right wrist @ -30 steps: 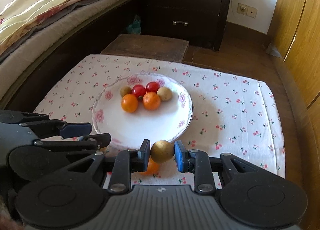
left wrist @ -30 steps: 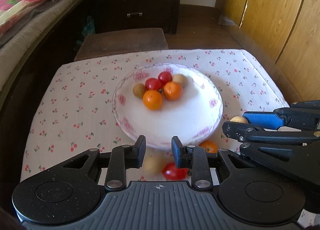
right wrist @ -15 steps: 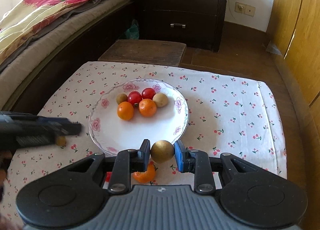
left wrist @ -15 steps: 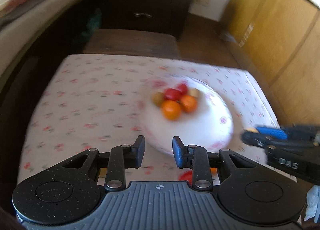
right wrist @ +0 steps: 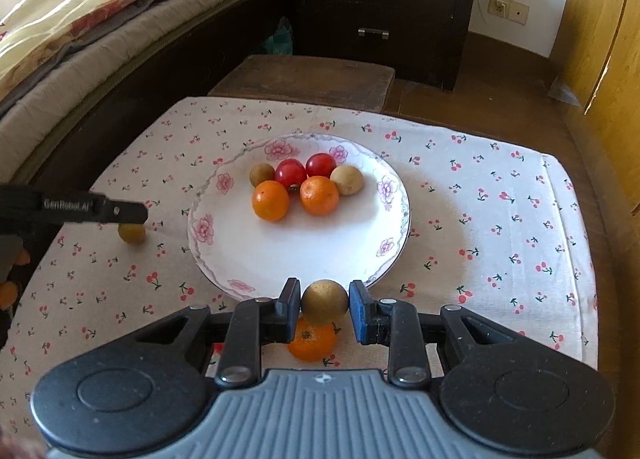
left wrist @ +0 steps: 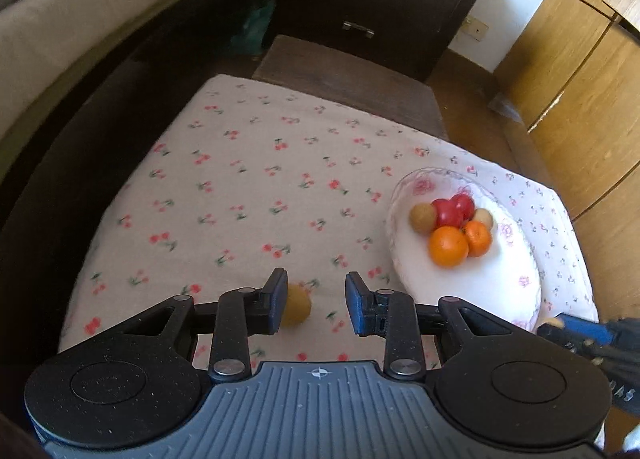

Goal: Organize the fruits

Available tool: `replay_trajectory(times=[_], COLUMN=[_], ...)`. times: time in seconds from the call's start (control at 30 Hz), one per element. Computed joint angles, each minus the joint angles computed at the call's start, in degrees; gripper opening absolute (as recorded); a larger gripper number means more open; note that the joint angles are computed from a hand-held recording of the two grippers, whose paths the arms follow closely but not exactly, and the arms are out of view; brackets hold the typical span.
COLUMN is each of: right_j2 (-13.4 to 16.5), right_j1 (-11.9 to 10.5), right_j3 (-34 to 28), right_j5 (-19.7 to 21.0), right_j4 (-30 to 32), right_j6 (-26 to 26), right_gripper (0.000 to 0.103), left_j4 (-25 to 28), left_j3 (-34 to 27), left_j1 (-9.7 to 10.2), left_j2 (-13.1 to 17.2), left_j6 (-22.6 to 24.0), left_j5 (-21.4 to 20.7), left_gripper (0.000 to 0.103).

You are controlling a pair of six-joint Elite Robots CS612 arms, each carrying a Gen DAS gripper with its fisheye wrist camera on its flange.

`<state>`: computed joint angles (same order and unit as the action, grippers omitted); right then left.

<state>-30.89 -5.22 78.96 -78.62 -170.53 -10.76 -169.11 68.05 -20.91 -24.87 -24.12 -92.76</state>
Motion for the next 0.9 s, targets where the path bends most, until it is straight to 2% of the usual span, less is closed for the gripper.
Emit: replay_trajectory(times=[0.13, 0.4, 0.47, 0.57, 0.67, 0.8, 0.9], right_j2=[0.2, 0.1, 0.1, 0.1, 0.1, 0.1, -0.1], right_j1=[0.1, 0.1, 0.0, 0.0, 0.0, 0.2, 0.2], right_j3=[-0.4, -0.2, -0.2, -0.3, -0.4, -0.1, 0.1], right_j5=[0.4, 0.8, 1.0, 1.0, 1.2, 1.3, 1.4], right_j4=[0.2, 0.1, 0.2, 0.3, 0.4, 0.2, 0.1], right_j6=[0.1, 0.1, 0.2, 0.3, 0.2, -0.2, -0.3], right_gripper=[0.028, 0.028, 0.028, 0.028, 0.028, 0.028, 0.028], left_j4=[2.1, 4.4, 6.4, 6.7, 7.6, 8.5, 9.2], left_j3=[-0.5, -1.6, -2.3, -2.5, -2.0, -0.9, -0.4], left_j1=[-0.89, -1.52, -1.45, -1.50, -1.84, -1.79, -2.15], left_j2=[0.0, 0.4, 0.7, 0.9, 0.5, -0.1, -0.3], left_j6=[2.3, 3.8, 4.0, 4.3, 5.3, 4.9, 5.1], left_j5=[4.3, 7.8, 7.4, 7.4, 8.4, 7.1, 8.3], left_gripper=[0.041, 0.042, 0.044, 0.049, 0.050, 0.048, 0.043])
